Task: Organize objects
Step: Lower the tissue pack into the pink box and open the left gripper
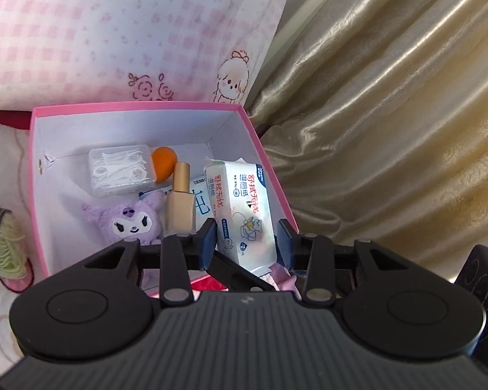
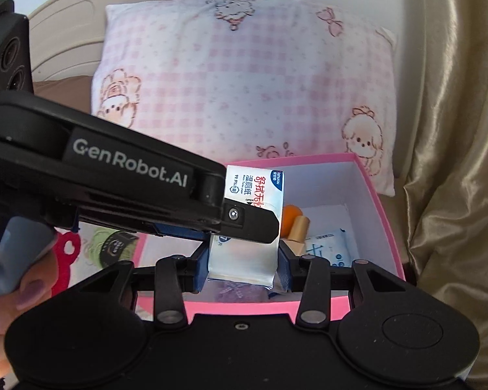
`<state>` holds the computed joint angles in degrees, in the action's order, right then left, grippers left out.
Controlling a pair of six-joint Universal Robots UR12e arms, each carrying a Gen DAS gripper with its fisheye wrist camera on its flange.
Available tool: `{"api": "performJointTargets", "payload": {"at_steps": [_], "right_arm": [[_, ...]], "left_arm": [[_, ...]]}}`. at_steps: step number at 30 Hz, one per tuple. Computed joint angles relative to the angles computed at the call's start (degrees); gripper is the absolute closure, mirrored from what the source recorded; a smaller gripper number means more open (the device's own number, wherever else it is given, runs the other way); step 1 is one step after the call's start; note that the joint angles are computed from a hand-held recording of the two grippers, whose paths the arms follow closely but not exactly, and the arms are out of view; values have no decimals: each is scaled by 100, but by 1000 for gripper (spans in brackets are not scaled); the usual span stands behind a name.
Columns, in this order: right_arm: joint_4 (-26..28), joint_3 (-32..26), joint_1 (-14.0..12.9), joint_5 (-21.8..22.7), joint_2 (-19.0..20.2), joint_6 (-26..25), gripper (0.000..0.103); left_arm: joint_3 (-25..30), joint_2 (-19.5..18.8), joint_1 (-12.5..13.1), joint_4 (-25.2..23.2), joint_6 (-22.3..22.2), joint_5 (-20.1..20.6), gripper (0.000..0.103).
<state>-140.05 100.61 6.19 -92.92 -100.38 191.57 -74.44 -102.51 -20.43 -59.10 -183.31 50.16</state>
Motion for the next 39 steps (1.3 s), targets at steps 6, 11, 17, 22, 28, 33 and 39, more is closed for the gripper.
{"api": "performJointTargets", "payload": {"at_steps": [6,11,17,22,28,33,39], "right_arm": [[137,1,-77,-475,192,218,56],[339,-62,-127,-711,398,224,56],[692,-207,-300,-692,634,372,56],[945,-350,-335,-629,786,306,56],[1231,-435,-462,-377,849,219,55],[967,-275,-494,-184,702,225,46],[817,-217,-306,-415,537,241,46]], "left_arm": [[240,-466,-151,136,-409,-170,66],[447,-786,-236,99,-575,-185,66],[792,-1169,-326,-168,-590,-148,66],[945,-1305,-320,-385,-533,-44,68],[995,-1377,-232,-590,-583,-249,76],[914,-1241,-211,-591,-564,-118,71],[1072,-1001,-272,-1067,-294,847,51]]}}
